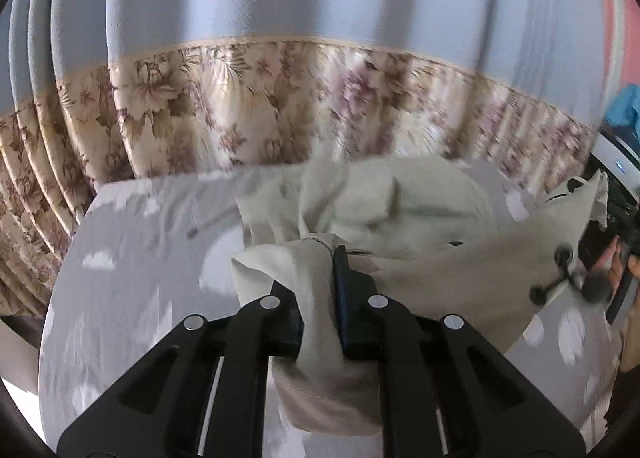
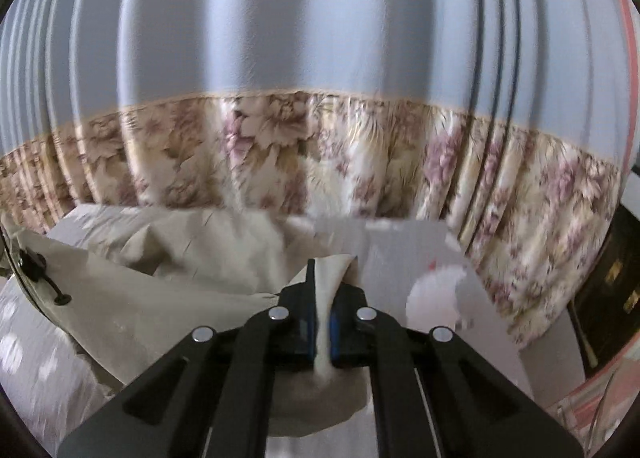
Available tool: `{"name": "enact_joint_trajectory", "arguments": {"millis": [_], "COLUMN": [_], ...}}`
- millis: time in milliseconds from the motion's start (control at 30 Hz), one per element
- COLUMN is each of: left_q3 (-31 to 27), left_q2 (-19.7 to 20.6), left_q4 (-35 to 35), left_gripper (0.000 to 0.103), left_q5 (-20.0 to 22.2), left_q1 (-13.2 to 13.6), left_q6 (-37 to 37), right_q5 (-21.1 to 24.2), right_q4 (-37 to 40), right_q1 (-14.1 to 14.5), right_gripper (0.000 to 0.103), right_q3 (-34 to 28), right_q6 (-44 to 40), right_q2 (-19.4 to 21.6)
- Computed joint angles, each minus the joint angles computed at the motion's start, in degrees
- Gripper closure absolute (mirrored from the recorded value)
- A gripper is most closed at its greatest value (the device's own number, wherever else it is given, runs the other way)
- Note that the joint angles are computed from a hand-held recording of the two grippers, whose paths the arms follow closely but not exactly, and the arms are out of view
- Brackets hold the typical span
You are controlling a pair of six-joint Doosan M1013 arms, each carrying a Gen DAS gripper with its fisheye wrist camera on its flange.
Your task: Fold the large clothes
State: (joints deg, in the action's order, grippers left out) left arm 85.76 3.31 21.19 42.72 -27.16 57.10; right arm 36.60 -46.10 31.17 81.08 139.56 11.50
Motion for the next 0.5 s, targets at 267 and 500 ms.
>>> {"name": "enact_joint_trajectory", "arguments": {"millis": [267, 500], "left_q3": [-14.71, -19.68], "left_q2": [13.34, 20.23], "left_q4": [-2.54, -3.97], "left_gripper": [0.090, 0.085], "left_q5": [9.09, 14.43], "left_q1": [4.86, 6.23], "left_q6": [3.53, 8.45], "right_q5": [12.91, 21.73], "right_q4": [6.85, 20.70], "right_q1": [-2.39, -5.31], "right_gripper": [0.099, 0.095], "right_q3": [-20.66, -29.19], "right_q6": [-15.70, -24.48], "right_q2": [14.68, 22.61]}}
